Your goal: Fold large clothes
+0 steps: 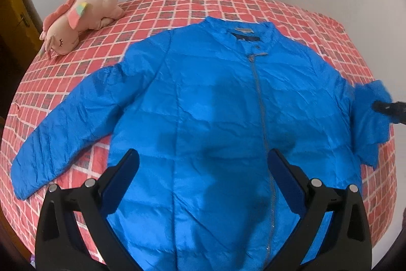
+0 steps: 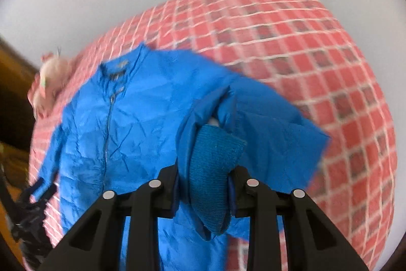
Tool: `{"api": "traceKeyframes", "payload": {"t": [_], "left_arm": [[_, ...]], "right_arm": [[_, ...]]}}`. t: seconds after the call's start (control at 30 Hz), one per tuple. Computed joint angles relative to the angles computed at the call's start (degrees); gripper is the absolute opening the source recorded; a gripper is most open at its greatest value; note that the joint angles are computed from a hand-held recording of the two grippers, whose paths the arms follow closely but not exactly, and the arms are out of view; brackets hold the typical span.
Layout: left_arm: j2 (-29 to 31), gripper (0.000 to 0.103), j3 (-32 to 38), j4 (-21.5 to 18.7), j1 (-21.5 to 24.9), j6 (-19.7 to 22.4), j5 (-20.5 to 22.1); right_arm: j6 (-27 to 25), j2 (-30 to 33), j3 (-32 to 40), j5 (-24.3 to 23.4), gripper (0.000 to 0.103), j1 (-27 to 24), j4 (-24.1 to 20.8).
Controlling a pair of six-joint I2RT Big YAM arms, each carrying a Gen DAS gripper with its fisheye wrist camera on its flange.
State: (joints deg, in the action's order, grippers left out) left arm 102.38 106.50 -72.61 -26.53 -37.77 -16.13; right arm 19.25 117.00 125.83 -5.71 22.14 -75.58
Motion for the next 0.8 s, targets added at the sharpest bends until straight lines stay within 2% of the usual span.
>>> {"api": "traceKeyframes", "payload": {"t": [0.13, 0.17, 0.2, 0.23, 0.27, 0.3, 0.33, 0.4, 0.5, 0.63, 0.73, 0.8], "left_arm": [[0.8, 0.1, 0.2, 0.5, 1.4, 0.1, 1.2], [1.2, 0.1, 0.6, 0.4, 1.6, 0.2, 1.6], [1.8, 0.1, 1.3, 0.4, 1.8, 0.4, 2.3], [2.0, 0.1, 1.5, 0.5, 2.0, 0.5, 2.8], [2.7, 0.1, 2.5, 0.2, 2.1, 0.5, 3.4], [3.1, 0.1, 3.0, 0.0, 2.2, 0.5, 3.6], [3.9, 0.099, 4.3, -0.3, 2.1, 0.7, 4.4], [4.7, 0.099, 5.5, 0.4, 1.8, 1.4, 5.8], [8.0, 0.099, 9.9, 0.7, 1.1, 2.7, 10.4], [14.7, 0.099, 18.2, -1.1, -0.1, 3.6, 14.4], [21.7, 0.099, 27.4, -4.3, -0.9, 4.9, 17.3], [27.4, 0.086, 35.3, -7.8, -1.4, 5.6, 19.3]], "right_arm": [[-2.0, 6.3, 7.5, -2.9, 0.031, 1.7, -3.3], [-2.7, 6.7, 7.5, -6.8, 0.034, 1.6, -2.3], [-2.6, 6.2, 6.1, -11.2, 0.044, 1.3, -0.1], [-2.0, 4.2, 1.8, -18.8, 0.049, 0.4, 4.9], [-1.6, 2.6, -1.5, -25.6, 0.05, -0.5, 8.1], [-1.3, 1.9, -2.7, -27.8, 0.05, -0.8, 9.2], [-1.5, 0.5, -4.6, -27.9, 0.05, -1.0, 10.2], [-3.4, -2.4, -8.3, -25.0, 0.05, -1.3, 10.7], [-4.5, -7.4, -14.9, -19.4, 0.05, -2.5, 11.8], [-3.6, -12.9, -22.9, -13.1, 0.05, -4.6, 13.8], [-1.5, -16.4, -28.4, -11.5, 0.05, -6.8, 16.0], [0.2, -18.0, -31.0, -11.8, 0.05, -8.3, 17.3]]}}
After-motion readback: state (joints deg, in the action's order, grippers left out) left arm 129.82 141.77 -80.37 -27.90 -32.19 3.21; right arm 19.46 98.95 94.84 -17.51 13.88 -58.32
